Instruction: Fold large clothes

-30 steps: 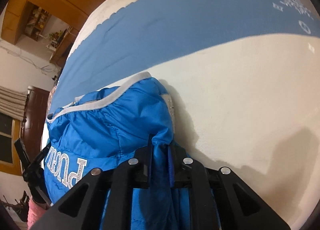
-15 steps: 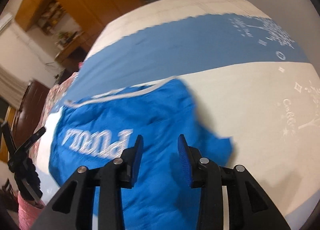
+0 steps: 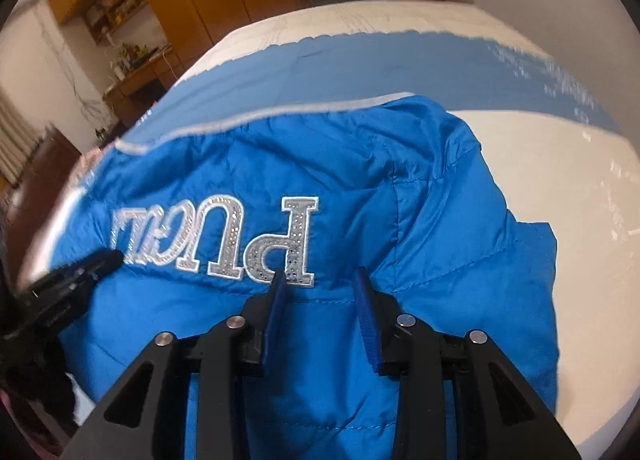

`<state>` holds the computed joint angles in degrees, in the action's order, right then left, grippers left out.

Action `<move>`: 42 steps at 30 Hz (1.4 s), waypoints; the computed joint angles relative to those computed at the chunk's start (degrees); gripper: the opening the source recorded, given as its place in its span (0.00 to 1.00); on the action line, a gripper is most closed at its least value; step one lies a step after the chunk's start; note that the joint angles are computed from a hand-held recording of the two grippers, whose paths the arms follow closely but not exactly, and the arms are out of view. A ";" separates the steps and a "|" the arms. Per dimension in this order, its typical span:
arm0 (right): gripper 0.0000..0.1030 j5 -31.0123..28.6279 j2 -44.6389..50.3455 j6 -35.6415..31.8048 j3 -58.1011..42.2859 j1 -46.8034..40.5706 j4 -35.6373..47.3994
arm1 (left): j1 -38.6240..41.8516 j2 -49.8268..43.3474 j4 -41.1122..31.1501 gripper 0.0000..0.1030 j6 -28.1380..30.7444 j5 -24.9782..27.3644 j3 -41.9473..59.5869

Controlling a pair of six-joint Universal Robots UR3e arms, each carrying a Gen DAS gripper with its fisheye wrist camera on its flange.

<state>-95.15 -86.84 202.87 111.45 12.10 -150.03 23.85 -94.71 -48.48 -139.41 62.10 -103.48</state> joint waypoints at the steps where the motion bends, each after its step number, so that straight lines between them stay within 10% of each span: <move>1: 0.33 -0.62 0.63 0.15 0.16 0.45 -0.81 | -0.56 -0.90 0.83 0.32 -0.62 0.29 0.18; 15: 0.32 4.50 -10.24 2.06 2.95 1.62 1.66 | 4.50 10.71 -14.76 0.34 2.63 -6.44 0.47; 26: 0.32 -7.96 0.25 4.90 7.18 11.68 -10.86 | 1.35 12.42 5.62 0.36 3.76 -0.87 -16.28; 33: 0.32 -0.63 -5.82 3.49 5.12 7.32 -0.97 | 2.32 11.20 -8.34 0.36 4.58 -1.57 -7.37; 39: 0.71 4.98 -24.07 -0.17 7.14 -2.95 11.43 | 14.39 11.11 -25.96 0.80 11.04 -8.59 7.33; 42: 0.72 11.02 -32.25 -4.44 8.88 -13.13 18.41 | 18.43 3.23 -29.51 0.84 10.57 -7.57 18.83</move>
<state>-84.13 -119.10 198.43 120.33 -1.03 -131.63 42.28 -91.48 -78.00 -128.85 54.53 -84.65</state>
